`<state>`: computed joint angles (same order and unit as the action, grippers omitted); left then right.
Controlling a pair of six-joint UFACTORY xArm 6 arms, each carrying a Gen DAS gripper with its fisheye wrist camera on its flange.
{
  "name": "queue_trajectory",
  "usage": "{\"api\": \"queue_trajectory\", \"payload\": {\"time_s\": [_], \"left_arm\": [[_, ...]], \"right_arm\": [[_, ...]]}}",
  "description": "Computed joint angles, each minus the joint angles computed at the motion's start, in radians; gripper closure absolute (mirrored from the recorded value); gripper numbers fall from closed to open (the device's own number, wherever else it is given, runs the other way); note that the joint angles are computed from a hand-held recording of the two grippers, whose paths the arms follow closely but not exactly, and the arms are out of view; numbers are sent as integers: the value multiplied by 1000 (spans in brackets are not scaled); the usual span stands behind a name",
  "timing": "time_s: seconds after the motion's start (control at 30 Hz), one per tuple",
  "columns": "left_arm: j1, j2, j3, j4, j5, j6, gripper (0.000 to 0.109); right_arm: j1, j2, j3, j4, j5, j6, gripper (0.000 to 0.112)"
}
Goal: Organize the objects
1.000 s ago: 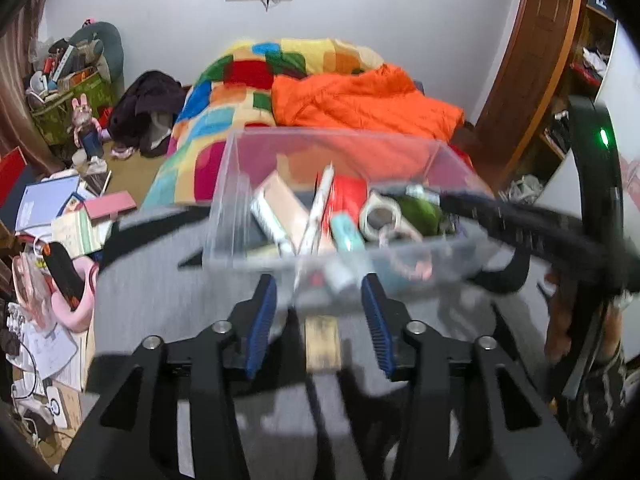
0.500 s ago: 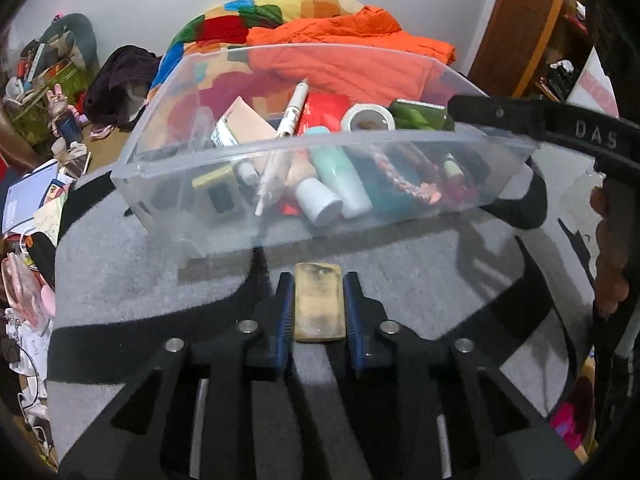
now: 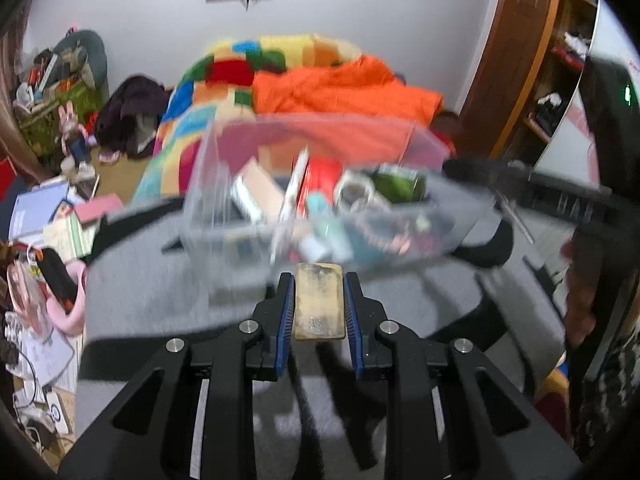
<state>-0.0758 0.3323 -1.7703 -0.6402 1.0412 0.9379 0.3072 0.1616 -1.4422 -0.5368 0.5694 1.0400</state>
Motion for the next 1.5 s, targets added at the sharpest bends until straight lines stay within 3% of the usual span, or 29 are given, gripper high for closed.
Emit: {"api": "queue_trajectory", "payload": {"time_s": [0.27, 0.4, 0.5, 0.77, 0.9, 1.07, 1.23, 1.37, 1.5], "left_arm": [[-43, 155, -264, 22, 33, -111, 85], [-60, 298, -468, 83, 111, -213, 85], [-60, 339, -529, 89, 151, -243, 85], [-51, 180, -300, 24, 57, -128, 84], [-40, 133, -238, -14, 30, -96, 79], [-20, 65, -142, -73, -15, -51, 59], [-11, -17, -22, -124, -91, 22, 42], [-8, -53, 32, -144, -117, 48, 28], [-8, -78, 82, -159, -153, 64, 20]], "right_arm": [[34, -38, 23, -73, 17, 45, 58], [46, -44, 29, -94, 28, 57, 58], [50, -49, 37, -93, 29, 58, 58], [54, -61, 44, -110, 29, 74, 58], [60, -72, 46, -129, 31, 91, 58], [69, -84, 50, -149, 41, 108, 56], [82, -103, 69, -221, 51, 182, 34], [90, -110, 72, -243, 70, 195, 31], [111, -121, 77, -274, 107, 215, 31]]}}
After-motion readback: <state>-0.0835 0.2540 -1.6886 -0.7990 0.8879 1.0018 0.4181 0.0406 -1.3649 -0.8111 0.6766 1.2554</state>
